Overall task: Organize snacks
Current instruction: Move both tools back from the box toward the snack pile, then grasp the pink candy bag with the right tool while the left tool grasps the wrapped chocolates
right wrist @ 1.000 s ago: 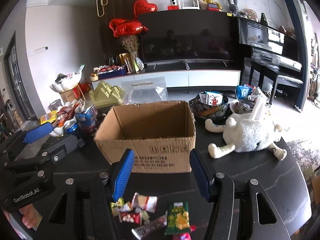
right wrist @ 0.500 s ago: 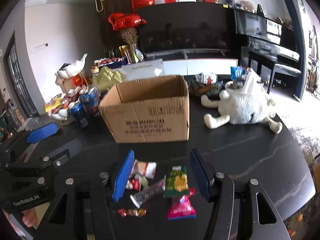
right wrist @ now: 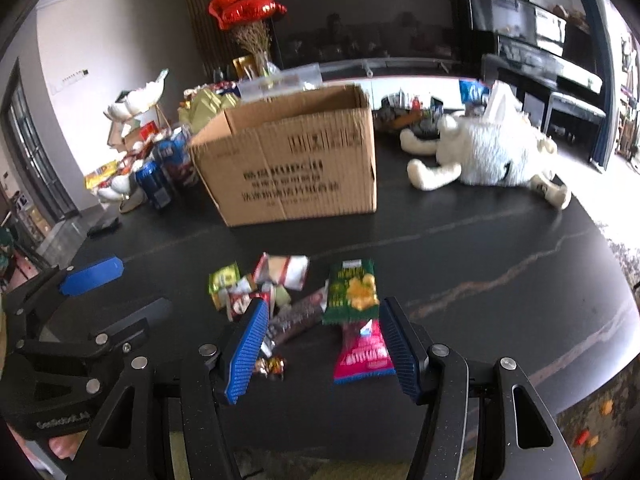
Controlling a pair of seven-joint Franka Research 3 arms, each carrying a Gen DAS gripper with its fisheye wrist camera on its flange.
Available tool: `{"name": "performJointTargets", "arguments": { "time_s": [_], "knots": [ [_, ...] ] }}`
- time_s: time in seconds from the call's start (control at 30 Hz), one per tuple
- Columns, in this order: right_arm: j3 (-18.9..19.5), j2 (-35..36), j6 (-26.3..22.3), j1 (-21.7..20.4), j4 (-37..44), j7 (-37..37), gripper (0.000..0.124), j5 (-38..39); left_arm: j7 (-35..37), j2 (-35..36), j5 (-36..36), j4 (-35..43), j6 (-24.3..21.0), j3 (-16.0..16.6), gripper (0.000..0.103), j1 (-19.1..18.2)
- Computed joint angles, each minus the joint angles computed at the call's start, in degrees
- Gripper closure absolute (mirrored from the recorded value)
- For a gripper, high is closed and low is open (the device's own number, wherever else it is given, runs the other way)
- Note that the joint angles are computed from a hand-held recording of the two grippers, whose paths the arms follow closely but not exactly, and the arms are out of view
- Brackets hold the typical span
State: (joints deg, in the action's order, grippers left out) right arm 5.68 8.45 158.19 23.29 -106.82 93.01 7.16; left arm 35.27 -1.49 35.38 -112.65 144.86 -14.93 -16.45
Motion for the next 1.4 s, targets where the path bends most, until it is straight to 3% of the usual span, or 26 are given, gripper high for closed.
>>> {"name": "performJointTargets", "arguments": {
  "time_s": [0.43,1.0,1.2,1.4],
  "knots": [
    [-0.16,2.37,-3.58,-0.26,-0.38,-0.25,0.065,0.72,7.57,3.38,-11.71,-1.65,1.74,0.26,0.035,-0.63],
    [-1.07,7.59,-7.33,-0.46,4.15,-0.77,0.065,0.19,15.14,9.62,-19.27,1.99,0.80,0.46,0.045,-1.03],
    [-1.64,9.83,-8.55,0.00,6.89,-0.74,0.065,-1.13,16.01,10.70,-20.84,2.52,0.70,0.63,0.054,-0.87],
    [-1.76,11.11,-8.96,0.28,8.22,-0.78,0.065,-1.42,17.83,10.87,-22.55,2.27,1.57,0.40,0.072,-0.54]
  ]
}}
